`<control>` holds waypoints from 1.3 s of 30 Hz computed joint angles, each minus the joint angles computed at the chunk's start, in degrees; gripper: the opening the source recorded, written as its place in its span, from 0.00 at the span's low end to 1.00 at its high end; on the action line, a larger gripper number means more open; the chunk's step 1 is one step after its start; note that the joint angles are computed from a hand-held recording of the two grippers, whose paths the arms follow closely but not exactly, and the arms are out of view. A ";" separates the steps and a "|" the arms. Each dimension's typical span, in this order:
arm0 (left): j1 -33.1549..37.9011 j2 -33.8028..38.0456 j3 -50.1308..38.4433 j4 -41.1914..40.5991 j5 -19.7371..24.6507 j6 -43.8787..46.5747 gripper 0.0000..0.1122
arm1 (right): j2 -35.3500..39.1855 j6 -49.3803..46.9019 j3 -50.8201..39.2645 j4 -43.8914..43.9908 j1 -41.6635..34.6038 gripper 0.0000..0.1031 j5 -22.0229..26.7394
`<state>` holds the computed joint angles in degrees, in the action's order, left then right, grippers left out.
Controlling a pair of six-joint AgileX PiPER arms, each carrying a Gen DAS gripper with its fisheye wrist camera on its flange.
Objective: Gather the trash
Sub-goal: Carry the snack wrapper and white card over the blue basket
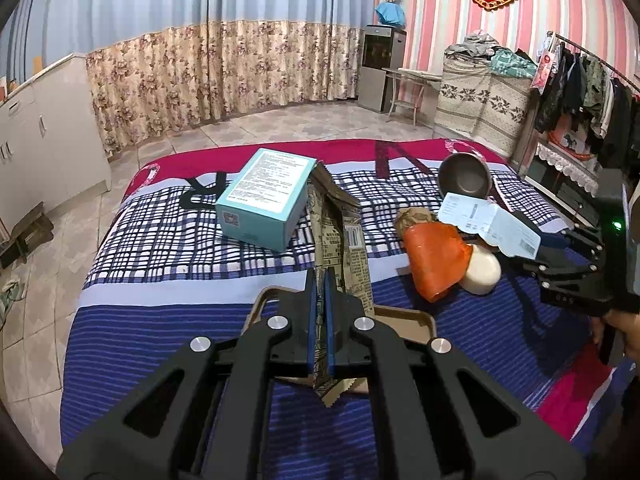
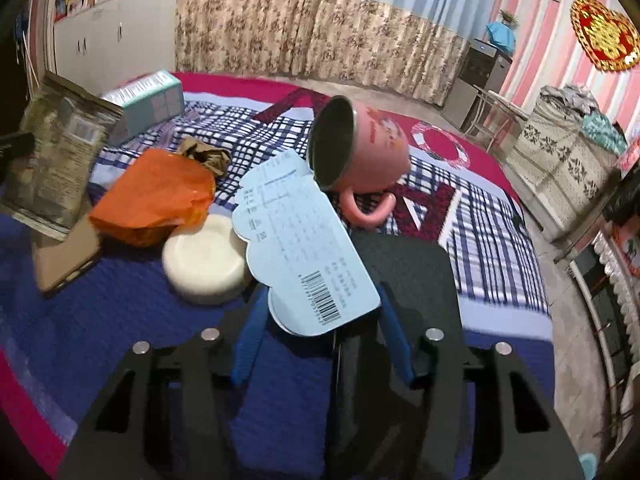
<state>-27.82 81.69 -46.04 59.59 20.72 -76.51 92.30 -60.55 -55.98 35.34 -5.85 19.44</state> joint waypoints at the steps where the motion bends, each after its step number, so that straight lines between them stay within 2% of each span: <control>1: -0.33 -0.13 -0.11 -0.28 0.13 0.11 0.02 | -1.88 -3.77 1.98 3.86 -1.34 0.53 0.22; 4: -2.55 -0.83 -0.35 0.26 1.30 -1.32 0.02 | -6.37 -13.44 6.42 13.58 -5.96 0.53 1.70; 10: -8.71 -1.47 -2.06 2.39 4.64 -4.64 0.02 | -14.22 -27.15 13.63 26.58 -18.61 0.53 9.03; 13: -12.91 -0.85 -3.95 3.79 7.17 -6.48 0.02 | -18.16 -31.69 16.64 29.70 -27.11 0.53 12.98; 19: -21.47 3.08 -11.03 4.81 11.21 -8.02 0.02 | -20.47 -37.43 16.35 30.79 -46.93 0.53 22.96; 24: -28.23 9.03 -18.45 5.17 12.05 -9.22 0.02 | -16.57 -40.56 11.40 30.75 -61.32 0.53 29.13; 29: -33.65 16.50 -27.18 5.45 11.92 -8.49 0.02 | -11.55 -43.76 6.58 31.33 -72.59 0.53 32.13; 33: -36.57 24.04 -35.70 1.90 10.70 -4.35 0.02 | -6.67 -43.90 1.83 31.38 -78.56 0.53 32.96; 39: -40.11 32.99 -48.07 -4.20 10.95 3.86 0.02 | 0.11 -42.21 -4.72 31.30 -83.31 0.53 32.17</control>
